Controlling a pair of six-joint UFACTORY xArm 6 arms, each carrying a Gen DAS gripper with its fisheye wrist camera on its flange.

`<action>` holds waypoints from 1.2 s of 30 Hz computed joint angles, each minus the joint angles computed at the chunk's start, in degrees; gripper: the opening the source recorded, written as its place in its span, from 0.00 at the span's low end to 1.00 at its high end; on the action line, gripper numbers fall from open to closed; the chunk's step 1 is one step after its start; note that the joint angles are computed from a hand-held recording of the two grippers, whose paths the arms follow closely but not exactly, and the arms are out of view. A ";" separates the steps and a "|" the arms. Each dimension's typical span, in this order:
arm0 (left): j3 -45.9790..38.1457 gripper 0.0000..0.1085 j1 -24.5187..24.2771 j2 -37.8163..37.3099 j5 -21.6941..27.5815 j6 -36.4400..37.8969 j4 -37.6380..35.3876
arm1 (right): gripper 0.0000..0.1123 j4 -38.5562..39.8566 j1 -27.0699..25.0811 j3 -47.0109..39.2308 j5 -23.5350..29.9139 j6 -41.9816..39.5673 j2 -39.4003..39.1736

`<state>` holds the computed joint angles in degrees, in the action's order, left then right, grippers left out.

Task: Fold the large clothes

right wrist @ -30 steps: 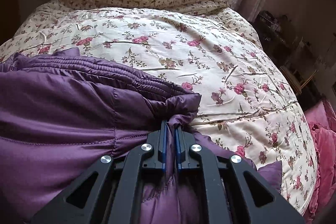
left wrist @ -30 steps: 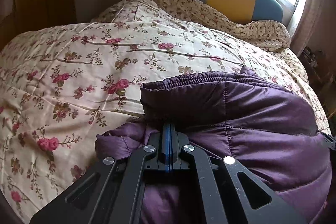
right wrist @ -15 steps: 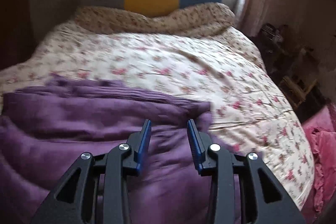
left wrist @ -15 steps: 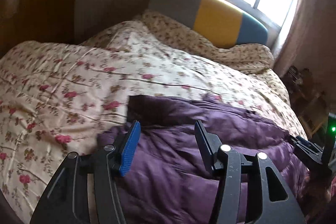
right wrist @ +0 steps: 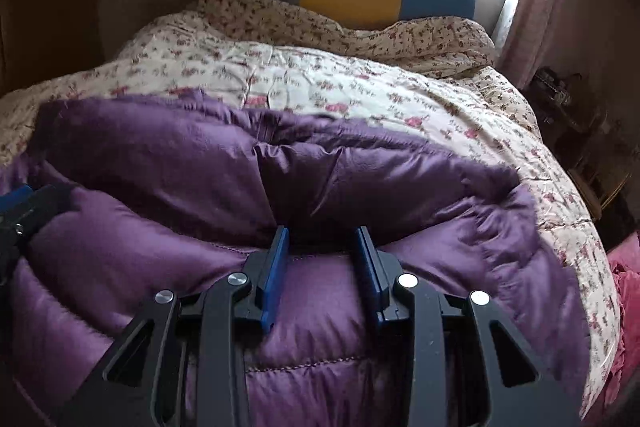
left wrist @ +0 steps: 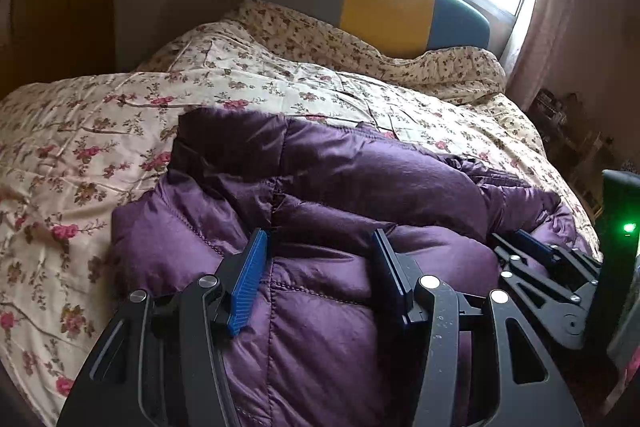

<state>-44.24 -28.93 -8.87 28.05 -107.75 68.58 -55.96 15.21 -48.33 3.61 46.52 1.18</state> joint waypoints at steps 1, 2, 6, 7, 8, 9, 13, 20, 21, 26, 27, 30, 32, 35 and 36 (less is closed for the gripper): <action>-0.18 0.49 -0.20 0.39 0.25 -0.40 0.51 | 0.30 -3.04 -0.15 -0.59 -0.15 2.61 0.78; -0.36 0.49 -0.37 0.73 0.45 -0.70 1.01 | 0.30 -4.93 -0.37 -0.90 -0.47 4.22 1.33; -0.79 0.49 -0.73 1.64 0.82 -1.70 2.06 | 0.30 -4.46 -0.29 -1.86 -0.30 3.61 3.21; -0.76 0.49 -0.83 1.67 0.96 -2.04 2.30 | 0.30 -4.67 -0.31 -1.85 -0.41 3.84 3.25; -0.64 0.49 -0.85 1.59 0.92 -2.43 2.60 | 0.30 -4.68 -0.48 -1.82 -0.79 3.91 3.39; -0.59 0.49 -0.89 1.54 0.95 -2.45 2.68 | 0.30 -4.44 -0.54 -1.83 -0.91 3.69 3.45; -0.43 0.49 -1.63 1.28 1.77 -2.57 2.85 | 0.30 -4.36 -0.68 -1.84 -1.25 3.69 3.59; -0.38 0.50 -1.70 1.10 1.92 -2.16 2.70 | 0.30 -3.43 -0.68 -1.72 -1.28 2.81 3.46; -0.30 0.50 -1.83 0.97 2.10 -1.99 2.56 | 0.30 -3.37 -0.67 -1.73 -1.26 2.75 3.47; 0.08 0.50 -2.61 0.05 3.20 -0.90 1.66 | 0.30 -3.29 -0.69 -1.66 -1.20 2.58 3.40; 0.21 0.50 -2.61 -0.18 3.25 -0.74 1.55 | 0.30 -3.28 -0.72 -1.64 -1.28 2.59 3.39; 1.33 0.50 -3.31 -1.89 3.97 -0.08 0.85 | 0.30 -2.13 -0.76 -1.38 -1.34 1.41 3.25; 2.26 0.55 -3.66 -3.26 4.40 0.03 0.64 | 0.30 0.88 -0.49 -1.08 -0.90 -1.60 2.96; 5.57 0.55 -3.45 -7.84 3.97 -1.51 0.98 | 0.30 9.47 -0.09 0.41 -1.36 -9.28 1.75; 6.91 0.55 -3.11 -9.71 3.74 -2.36 1.30 | 0.32 13.83 0.15 1.26 -1.52 -13.25 0.94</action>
